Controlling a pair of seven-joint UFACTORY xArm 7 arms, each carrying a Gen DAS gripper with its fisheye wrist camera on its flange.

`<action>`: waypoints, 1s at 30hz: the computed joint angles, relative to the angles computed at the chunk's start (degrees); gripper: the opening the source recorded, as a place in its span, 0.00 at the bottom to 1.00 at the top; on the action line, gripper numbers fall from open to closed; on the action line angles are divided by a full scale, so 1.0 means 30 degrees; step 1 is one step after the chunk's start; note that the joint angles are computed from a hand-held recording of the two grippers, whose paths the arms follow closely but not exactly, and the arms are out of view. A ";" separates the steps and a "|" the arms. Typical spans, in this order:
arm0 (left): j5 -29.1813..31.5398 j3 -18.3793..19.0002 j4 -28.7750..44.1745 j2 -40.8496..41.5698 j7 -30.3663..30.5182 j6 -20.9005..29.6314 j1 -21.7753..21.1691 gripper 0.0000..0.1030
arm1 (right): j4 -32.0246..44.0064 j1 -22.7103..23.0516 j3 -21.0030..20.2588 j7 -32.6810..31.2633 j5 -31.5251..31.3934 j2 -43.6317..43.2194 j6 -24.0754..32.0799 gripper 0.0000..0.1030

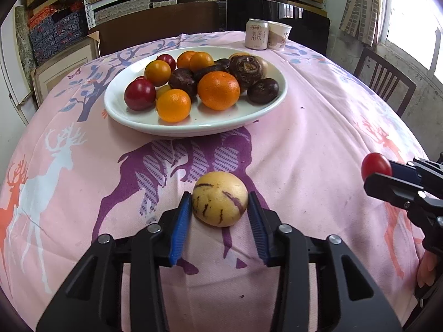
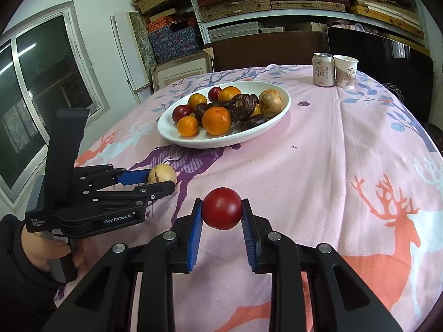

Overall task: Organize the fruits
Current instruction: 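Carry the tomato and striped melon toward the white plate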

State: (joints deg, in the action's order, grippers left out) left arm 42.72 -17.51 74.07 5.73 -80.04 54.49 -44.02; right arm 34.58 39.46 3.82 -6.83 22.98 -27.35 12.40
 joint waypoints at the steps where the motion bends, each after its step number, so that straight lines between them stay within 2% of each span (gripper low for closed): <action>1: 0.0012 0.0013 -0.0055 -0.0027 -0.0084 -0.0133 0.0014 0.39 | -0.0004 0.0041 -0.0044 -0.0019 0.0036 -0.0007 -0.0024 0.27; 6: 0.0115 -0.0012 -0.0550 -0.0411 -0.0698 -0.0674 0.0224 0.39 | -0.0041 0.0071 -0.0083 -0.0038 0.0056 -0.0048 -0.0028 0.27; 30: 0.1285 -0.0523 -0.0904 -0.1008 -0.2070 -0.0085 0.0270 0.39 | -0.0348 -0.0911 0.0807 0.1579 -0.1502 -0.0447 0.0111 0.27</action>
State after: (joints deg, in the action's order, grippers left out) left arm 46.58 -19.08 71.36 2.71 -86.25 54.23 -43.21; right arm 33.53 36.73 6.24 -2.09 18.47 -28.69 12.73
